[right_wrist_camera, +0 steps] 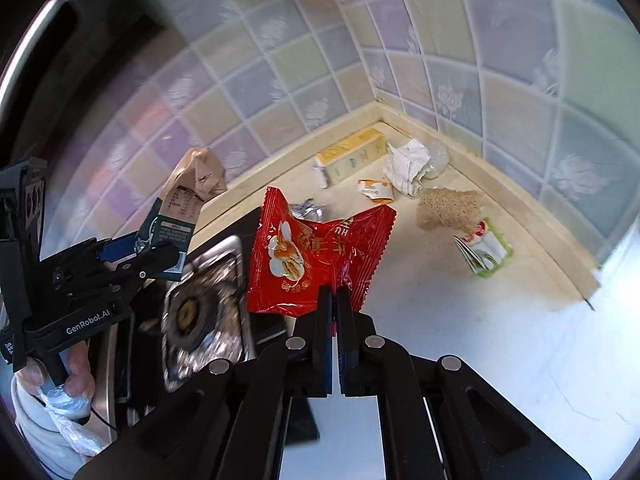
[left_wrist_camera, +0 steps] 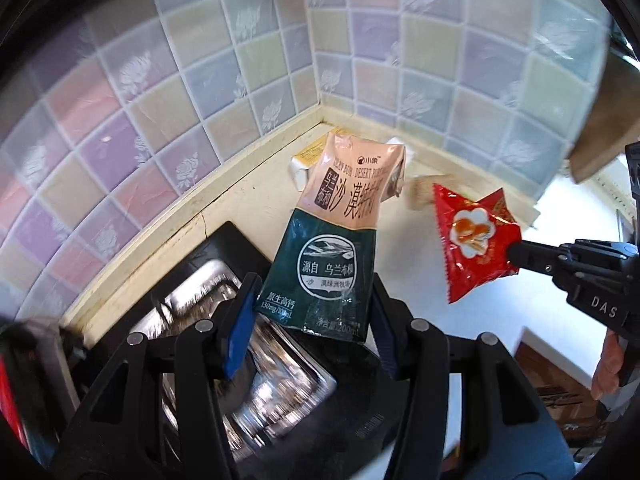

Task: Collect trash
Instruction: 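Carry the green-and-brown bag and red bag down over the floor bin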

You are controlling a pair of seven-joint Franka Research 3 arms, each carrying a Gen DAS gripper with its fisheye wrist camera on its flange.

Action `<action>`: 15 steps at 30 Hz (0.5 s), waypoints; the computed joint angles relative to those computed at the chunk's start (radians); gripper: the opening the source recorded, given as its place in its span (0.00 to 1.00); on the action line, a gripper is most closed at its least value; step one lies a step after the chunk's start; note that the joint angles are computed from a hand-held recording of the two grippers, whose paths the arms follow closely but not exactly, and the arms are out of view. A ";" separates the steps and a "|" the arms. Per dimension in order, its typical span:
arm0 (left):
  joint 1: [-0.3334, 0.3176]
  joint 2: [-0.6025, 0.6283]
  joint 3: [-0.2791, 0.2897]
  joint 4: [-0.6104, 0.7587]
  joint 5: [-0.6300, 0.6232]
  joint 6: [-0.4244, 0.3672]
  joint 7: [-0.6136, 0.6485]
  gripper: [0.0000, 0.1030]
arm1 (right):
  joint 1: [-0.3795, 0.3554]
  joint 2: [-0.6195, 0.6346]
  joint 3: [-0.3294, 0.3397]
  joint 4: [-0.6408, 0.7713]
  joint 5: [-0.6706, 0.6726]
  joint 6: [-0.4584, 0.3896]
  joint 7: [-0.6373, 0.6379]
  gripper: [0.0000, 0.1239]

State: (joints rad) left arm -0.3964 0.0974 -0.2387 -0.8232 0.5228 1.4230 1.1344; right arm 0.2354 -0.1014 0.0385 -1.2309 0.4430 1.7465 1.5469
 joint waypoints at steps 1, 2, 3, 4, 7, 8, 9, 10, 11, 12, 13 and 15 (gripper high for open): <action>-0.027 -0.004 -0.016 0.002 0.032 -0.017 -0.031 0.48 | -0.005 -0.042 -0.011 -0.034 0.018 -0.005 -0.025 0.01; -0.058 -0.011 -0.032 0.003 0.065 -0.036 -0.067 0.48 | -0.009 -0.077 -0.021 -0.060 0.034 -0.013 -0.047 0.01; -0.093 -0.015 -0.051 0.008 0.103 -0.062 -0.105 0.48 | -0.013 -0.121 -0.037 -0.096 0.054 -0.026 -0.078 0.01; -0.130 -0.012 -0.070 0.016 0.141 -0.090 -0.146 0.48 | -0.016 -0.153 -0.049 -0.127 0.069 -0.031 -0.104 0.01; -0.228 -0.017 -0.112 0.007 0.221 -0.152 -0.273 0.48 | -0.025 -0.268 -0.090 -0.229 0.103 -0.064 -0.181 0.01; -0.266 -0.012 -0.129 0.012 0.251 -0.182 -0.316 0.48 | -0.028 -0.307 -0.102 -0.265 0.111 -0.074 -0.205 0.01; -0.302 -0.015 -0.143 0.001 0.274 -0.207 -0.368 0.48 | -0.032 -0.349 -0.116 -0.302 0.113 -0.092 -0.227 0.01; -0.330 -0.016 -0.152 -0.007 0.289 -0.226 -0.407 0.48 | -0.036 -0.383 -0.127 -0.334 0.117 -0.104 -0.244 0.01; -0.356 -0.021 -0.162 -0.022 0.300 -0.242 -0.446 0.48 | -0.041 -0.420 -0.139 -0.368 0.117 -0.124 -0.259 0.01; -0.380 -0.030 -0.173 -0.047 0.307 -0.253 -0.498 0.48 | -0.046 -0.450 -0.150 -0.398 0.117 -0.138 -0.274 0.01; -0.396 -0.041 -0.183 -0.075 0.301 -0.256 -0.554 0.48 | -0.052 -0.484 -0.162 -0.432 0.115 -0.157 -0.291 0.01; -0.420 -0.062 -0.210 -0.129 0.291 -0.268 -0.648 0.48 | -0.069 -0.540 -0.181 -0.492 0.106 -0.188 -0.319 0.01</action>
